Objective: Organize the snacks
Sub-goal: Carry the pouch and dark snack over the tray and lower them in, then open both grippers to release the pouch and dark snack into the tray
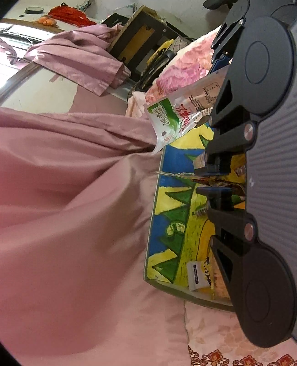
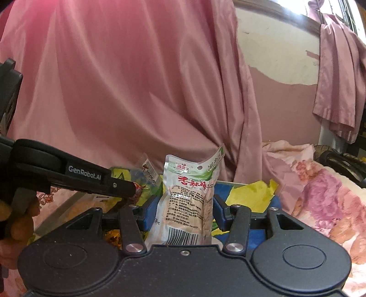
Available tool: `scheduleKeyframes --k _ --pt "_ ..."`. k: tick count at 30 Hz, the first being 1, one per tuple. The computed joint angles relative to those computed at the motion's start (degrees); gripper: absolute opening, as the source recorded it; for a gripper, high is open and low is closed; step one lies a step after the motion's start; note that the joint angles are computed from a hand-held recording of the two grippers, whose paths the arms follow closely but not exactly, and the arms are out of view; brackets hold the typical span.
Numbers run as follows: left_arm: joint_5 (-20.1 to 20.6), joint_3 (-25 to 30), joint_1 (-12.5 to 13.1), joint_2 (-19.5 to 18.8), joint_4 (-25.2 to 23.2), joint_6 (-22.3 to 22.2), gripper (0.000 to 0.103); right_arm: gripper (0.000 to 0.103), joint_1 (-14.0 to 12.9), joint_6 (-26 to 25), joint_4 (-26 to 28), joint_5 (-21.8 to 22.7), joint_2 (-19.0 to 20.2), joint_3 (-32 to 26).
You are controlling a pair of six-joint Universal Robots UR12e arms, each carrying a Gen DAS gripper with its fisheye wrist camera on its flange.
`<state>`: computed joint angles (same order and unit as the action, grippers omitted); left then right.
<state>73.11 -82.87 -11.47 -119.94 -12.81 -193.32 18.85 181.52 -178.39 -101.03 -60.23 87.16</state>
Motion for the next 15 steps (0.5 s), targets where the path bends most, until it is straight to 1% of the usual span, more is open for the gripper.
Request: scheduleKeyframes --k 15 --pt "0.39 -0.3 0.48 -0.42 -0.97 -1.74 0.009 0.054 0.26 0.21 3.71 0.83 1.06 -0.96"
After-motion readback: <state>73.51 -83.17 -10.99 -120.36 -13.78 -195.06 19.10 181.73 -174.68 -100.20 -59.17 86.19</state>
